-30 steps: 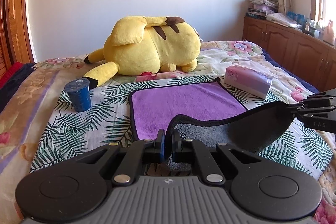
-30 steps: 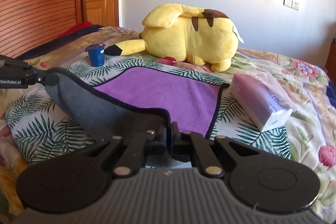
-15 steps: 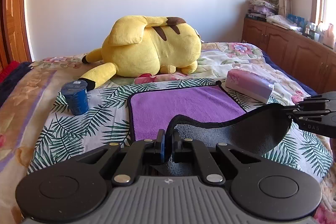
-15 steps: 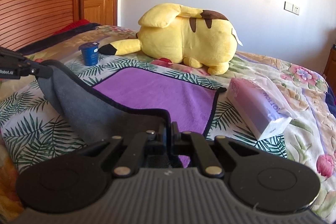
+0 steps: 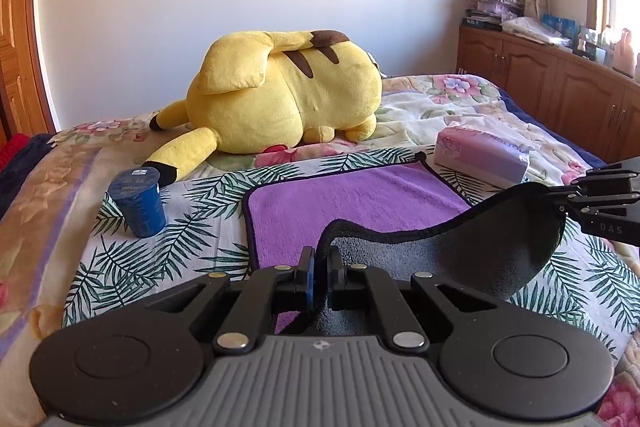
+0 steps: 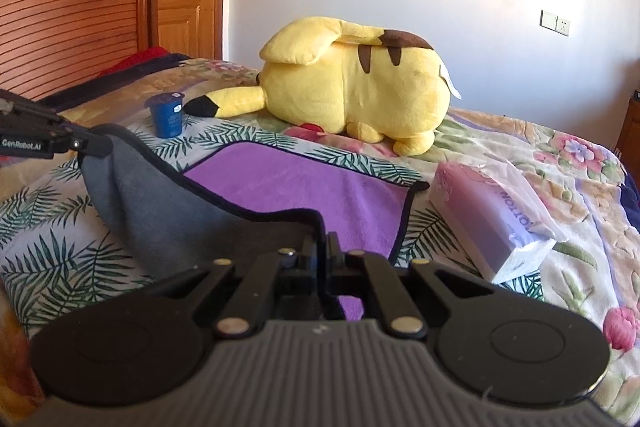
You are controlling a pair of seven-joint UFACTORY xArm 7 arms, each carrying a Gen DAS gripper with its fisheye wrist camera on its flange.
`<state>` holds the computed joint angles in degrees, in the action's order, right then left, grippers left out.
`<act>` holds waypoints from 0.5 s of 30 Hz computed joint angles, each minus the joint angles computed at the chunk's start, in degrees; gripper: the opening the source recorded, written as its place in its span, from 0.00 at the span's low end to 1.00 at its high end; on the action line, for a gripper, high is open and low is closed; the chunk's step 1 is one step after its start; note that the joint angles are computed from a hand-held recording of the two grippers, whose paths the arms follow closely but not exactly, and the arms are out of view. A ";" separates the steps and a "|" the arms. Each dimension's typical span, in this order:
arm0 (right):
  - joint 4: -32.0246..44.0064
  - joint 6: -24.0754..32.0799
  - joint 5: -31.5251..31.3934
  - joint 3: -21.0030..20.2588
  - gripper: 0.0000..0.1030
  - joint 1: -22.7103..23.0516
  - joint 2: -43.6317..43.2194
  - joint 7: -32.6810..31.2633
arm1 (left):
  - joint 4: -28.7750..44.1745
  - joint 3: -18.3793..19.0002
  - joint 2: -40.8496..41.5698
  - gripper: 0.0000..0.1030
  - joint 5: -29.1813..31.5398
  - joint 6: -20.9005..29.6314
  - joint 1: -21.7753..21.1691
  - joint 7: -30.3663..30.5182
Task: Fold towel
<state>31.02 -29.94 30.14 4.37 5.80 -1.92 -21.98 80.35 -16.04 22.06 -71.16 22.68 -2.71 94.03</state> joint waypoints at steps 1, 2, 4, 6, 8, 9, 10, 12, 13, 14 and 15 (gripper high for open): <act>0.13 0.03 -0.48 -0.13 0.04 -0.06 0.15 0.38 | 0.17 0.03 0.18 0.00 0.07 -0.04 -0.05 -0.01; 0.28 -0.01 -0.66 -0.20 0.04 -0.11 0.33 0.36 | 0.44 0.07 0.42 0.00 0.25 -0.02 -0.10 -0.17; 0.61 -0.27 -0.70 -0.37 0.04 -0.16 0.83 0.14 | 0.65 -0.09 0.62 0.00 0.23 -0.25 -0.05 0.03; 0.93 -0.44 -1.05 -0.69 0.04 -0.21 1.28 0.63 | 1.26 -0.28 1.16 0.00 0.26 -0.49 -0.07 0.31; 1.15 -0.18 -2.97 -1.34 0.04 -0.56 1.59 2.92 | 2.05 -0.46 1.81 0.00 0.66 -0.86 -0.20 0.24; 1.29 -0.12 -3.57 -1.55 0.04 -0.70 1.72 3.49 | 2.44 -0.65 2.14 0.00 0.70 -1.23 -0.22 0.35; 1.51 -0.19 -3.77 -1.69 0.04 -0.79 1.94 3.52 | 2.79 -0.89 2.41 0.00 0.72 -1.56 -0.19 0.54; 2.10 -0.55 -3.33 -1.83 0.04 -0.78 2.47 2.92 | 3.31 -1.30 2.86 0.00 0.79 -1.99 -0.06 0.78; 2.43 -0.54 -3.48 -1.99 0.04 -0.84 2.72 3.09 | 3.54 -1.42 3.04 0.00 1.00 -1.95 0.03 0.59; 2.76 -0.49 -3.45 -2.15 0.04 -0.87 2.97 3.09 | 3.81 -1.51 3.25 0.00 1.26 -1.95 0.10 0.37; 3.08 -0.41 -3.47 -2.29 0.04 -0.88 3.21 3.10 | 4.11 -1.59 3.49 0.00 1.55 -2.06 0.12 0.11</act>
